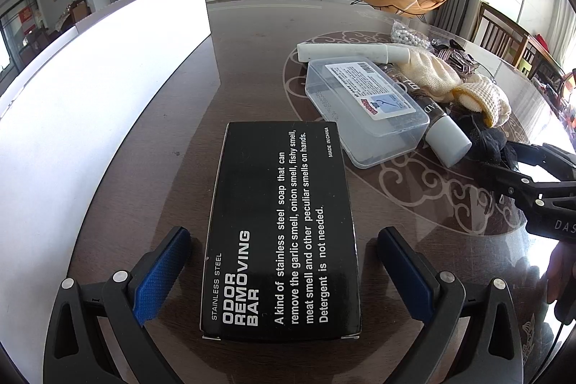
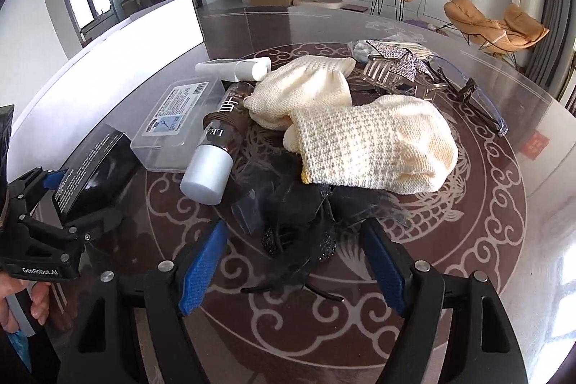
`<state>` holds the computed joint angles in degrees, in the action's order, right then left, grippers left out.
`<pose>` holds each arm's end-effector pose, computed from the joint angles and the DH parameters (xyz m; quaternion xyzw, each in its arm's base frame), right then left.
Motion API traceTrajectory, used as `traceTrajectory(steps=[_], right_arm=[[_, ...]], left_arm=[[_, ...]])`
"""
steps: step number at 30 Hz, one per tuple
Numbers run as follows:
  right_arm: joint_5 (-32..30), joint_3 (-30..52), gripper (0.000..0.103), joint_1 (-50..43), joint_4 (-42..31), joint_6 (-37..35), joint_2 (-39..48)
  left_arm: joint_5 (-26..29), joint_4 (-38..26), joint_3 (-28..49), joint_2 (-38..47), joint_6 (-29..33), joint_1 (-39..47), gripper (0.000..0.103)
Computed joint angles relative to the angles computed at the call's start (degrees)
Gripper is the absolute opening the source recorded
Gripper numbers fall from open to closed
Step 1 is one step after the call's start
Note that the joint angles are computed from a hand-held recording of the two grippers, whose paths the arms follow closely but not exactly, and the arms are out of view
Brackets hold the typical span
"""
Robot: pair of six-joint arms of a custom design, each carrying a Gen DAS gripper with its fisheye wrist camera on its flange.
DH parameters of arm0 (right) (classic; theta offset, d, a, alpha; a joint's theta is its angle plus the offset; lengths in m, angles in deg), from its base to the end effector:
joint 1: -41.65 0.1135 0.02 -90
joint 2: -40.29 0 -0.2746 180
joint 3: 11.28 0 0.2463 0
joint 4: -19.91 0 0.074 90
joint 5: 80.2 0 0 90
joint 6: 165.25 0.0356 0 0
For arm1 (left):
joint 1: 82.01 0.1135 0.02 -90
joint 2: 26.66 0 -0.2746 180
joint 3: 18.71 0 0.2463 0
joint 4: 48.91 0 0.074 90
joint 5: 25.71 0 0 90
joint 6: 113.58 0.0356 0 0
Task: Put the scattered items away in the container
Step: 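Move the right gripper down onto the black lace fabric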
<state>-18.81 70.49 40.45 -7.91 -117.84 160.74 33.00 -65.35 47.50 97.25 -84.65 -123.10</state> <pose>0.3937 0.0088 0.0998 -0.3823 0.8697 0.1509 0.2733 0.2634 -0.2052 0.0328 -0.2021 0.9328 0.0644 0.2913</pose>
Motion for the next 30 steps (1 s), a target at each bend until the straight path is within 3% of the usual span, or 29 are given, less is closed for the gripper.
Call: traceTrajectory(steps=[3, 30], right_arm=[[1.6, -4.1, 0.077, 0.8, 5.8, -0.5, -1.5], [0.9, -3.4, 0.078, 0.6, 5.4, -0.1, -0.9]], left_arm=[[0.0, 0.0, 0.0, 0.0, 0.0, 0.0, 0.103], [0.0, -0.2, 0.0, -0.2, 0.0, 0.1, 0.103]])
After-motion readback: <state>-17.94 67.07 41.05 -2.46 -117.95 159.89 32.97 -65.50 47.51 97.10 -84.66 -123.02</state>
